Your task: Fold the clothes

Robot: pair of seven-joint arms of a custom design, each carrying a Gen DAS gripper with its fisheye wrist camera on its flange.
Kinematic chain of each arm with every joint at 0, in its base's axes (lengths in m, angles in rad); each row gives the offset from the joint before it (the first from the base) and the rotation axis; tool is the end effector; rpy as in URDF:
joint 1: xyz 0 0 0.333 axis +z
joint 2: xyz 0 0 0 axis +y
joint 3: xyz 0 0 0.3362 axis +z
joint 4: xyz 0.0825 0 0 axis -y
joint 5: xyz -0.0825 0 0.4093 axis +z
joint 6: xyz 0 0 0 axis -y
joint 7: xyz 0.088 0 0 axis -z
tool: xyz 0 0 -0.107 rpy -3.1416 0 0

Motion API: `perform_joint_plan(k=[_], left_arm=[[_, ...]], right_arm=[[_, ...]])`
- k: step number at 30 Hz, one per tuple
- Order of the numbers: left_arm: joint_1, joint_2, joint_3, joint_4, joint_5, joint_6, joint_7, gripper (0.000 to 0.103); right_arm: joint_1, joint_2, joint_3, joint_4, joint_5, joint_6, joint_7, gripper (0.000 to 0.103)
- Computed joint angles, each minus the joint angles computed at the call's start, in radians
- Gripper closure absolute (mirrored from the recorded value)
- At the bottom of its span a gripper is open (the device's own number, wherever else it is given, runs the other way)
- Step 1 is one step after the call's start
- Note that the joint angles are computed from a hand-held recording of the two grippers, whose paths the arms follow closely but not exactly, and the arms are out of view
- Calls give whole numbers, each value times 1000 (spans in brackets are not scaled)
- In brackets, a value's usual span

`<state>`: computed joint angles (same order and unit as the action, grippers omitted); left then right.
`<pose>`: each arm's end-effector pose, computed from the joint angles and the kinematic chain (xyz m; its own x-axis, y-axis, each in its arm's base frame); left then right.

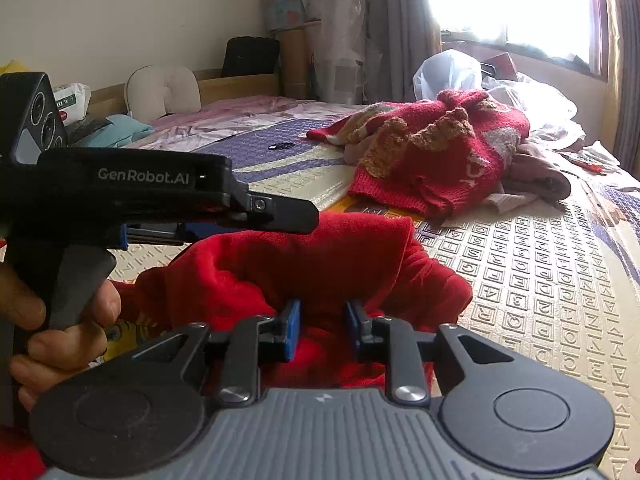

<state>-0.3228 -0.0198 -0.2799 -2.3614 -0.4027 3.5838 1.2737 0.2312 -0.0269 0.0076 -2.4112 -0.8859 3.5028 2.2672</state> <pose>0.4802 -0.2718 0.4862 -0.1604 -0.8351 0.5262 -0.4914 -0.3948 -0.7763 0.4805 0.2128 0.4326 0.5275 -0.8494 -0.0172 -0.4548 -0.2653 -0.8501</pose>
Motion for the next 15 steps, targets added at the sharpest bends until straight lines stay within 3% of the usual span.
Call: perform_joint_plan(k=[15], left_arm=[[-4,2,-2,2,-16,2,19,44]], right_arm=[[-7,2,0,3,-23,5,17,75]])
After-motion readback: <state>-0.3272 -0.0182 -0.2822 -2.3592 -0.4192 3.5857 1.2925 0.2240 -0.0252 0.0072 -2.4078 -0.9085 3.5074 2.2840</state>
